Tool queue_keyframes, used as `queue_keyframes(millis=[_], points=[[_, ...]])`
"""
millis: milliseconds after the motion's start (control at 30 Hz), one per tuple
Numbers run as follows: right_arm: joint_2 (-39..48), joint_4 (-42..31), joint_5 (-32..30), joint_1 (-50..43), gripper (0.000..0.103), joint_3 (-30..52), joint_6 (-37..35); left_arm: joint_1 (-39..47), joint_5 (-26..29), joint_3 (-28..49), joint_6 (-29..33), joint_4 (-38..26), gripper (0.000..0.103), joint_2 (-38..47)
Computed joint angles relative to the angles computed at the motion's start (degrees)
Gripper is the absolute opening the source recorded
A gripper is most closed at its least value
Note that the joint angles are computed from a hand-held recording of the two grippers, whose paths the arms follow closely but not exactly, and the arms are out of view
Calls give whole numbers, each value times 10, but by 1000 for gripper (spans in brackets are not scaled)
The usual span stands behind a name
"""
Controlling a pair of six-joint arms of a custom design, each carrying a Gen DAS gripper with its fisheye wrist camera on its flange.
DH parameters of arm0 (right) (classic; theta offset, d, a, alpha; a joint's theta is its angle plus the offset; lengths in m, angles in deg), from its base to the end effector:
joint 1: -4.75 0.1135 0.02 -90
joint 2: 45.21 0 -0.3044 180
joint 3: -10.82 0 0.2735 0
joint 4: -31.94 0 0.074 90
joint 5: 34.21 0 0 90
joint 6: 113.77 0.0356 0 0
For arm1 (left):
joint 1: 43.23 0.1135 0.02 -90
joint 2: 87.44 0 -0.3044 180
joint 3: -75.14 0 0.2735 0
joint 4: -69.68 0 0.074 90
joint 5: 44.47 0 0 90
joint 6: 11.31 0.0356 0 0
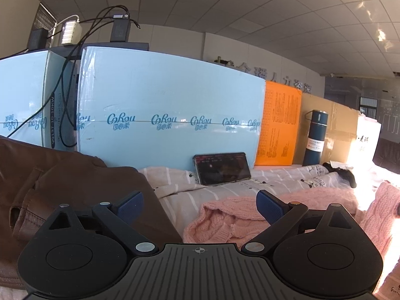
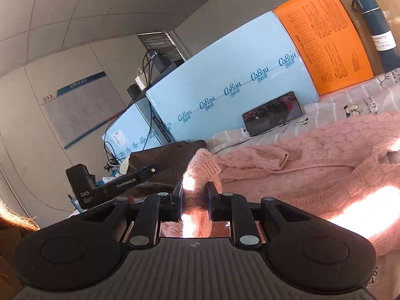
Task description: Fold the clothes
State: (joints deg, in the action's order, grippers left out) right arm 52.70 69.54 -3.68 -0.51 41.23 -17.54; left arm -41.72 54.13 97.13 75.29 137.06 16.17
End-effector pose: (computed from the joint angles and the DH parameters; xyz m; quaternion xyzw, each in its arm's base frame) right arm 0.2482 0.0079 0.1164 -0.1719 0.7727 0.4330 0.4312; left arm 0.2374 0.0009 0.1119 0.0123 0.7883 -0.0693 0.6112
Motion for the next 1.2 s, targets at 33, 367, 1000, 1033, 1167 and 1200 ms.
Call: queue_keyframes(millis=[33, 367, 1000, 1033, 1167, 1200], points=[[1, 9, 19, 3, 16, -8, -5, 4, 22, -1, 2, 4, 98, 1], [72, 187, 195, 35, 16, -52, 2, -25, 148, -18, 118, 21, 102, 20], [63, 66, 480, 124, 75, -5, -124, -126, -122, 35, 211, -178, 103, 0], [63, 47, 491, 129, 77, 2, -144, -127, -123, 36, 211, -179, 103, 0], [74, 16, 534, 151, 84, 17, -182, -126, -113, 19, 209, -119, 103, 9], [76, 18, 540, 154, 85, 18, -185, -125, -109, 10, 207, -82, 103, 18]])
